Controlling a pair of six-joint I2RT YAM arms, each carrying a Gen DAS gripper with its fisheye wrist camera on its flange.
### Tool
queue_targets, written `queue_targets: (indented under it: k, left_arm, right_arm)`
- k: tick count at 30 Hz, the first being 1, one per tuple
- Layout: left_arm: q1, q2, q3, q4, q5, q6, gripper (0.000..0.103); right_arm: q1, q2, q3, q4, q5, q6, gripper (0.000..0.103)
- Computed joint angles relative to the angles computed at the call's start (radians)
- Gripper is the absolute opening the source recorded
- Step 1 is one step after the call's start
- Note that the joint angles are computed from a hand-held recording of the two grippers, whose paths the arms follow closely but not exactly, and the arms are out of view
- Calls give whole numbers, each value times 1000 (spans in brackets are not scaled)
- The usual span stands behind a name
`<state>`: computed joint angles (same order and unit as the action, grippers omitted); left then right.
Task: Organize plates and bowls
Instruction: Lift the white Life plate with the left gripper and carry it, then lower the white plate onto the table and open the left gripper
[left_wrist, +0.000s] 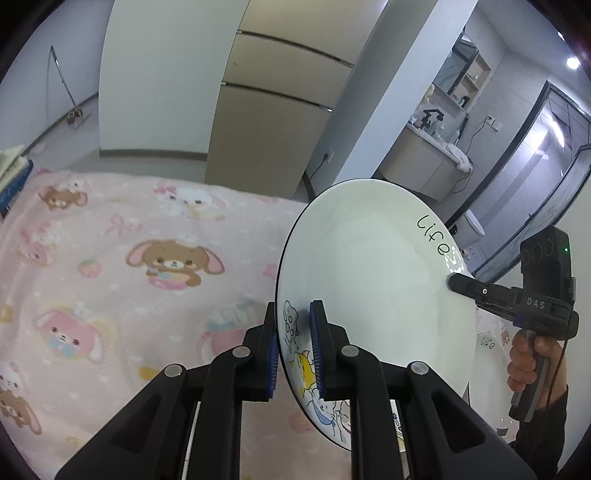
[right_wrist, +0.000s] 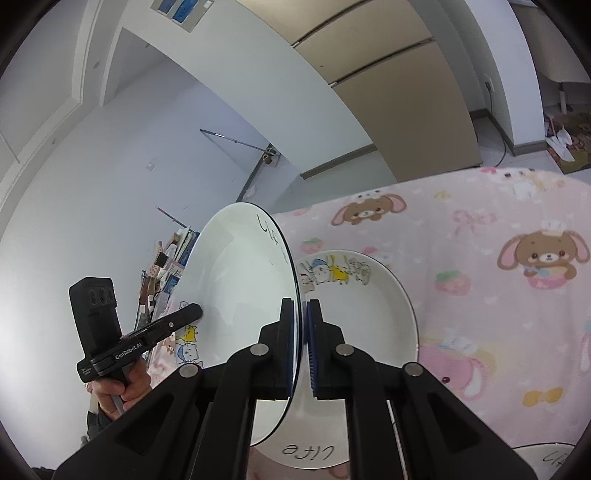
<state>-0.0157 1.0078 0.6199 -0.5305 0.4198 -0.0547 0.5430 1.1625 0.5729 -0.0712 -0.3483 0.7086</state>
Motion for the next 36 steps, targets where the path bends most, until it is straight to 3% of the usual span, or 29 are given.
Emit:
queue_targets:
  k: [6,15,19,24,33,36]
  left_arm:
    - [-96,16,-29,60,-116,0,16]
    - [-120,89,-53,120,-124,4,15]
    - [-138,116,-55,144,-130,-5,15]
    - [-151,111,-66,162,-149,-20,15]
    - [-167,97,-86,196,-178,-30,15]
    - [-176,103,-90,206,-175,-34,15]
  right_arm:
    - [38,59,10,-46,87,-35,8]
    - [26,108,-39,19,88,-32,9]
    - [84,136,22,-84,201,-81,12]
    - [217,193,129,-234,418,-164,21]
    - [307,262,240,-399,579,-244,24]
    - [368,312,310,-490,694,-255,25]
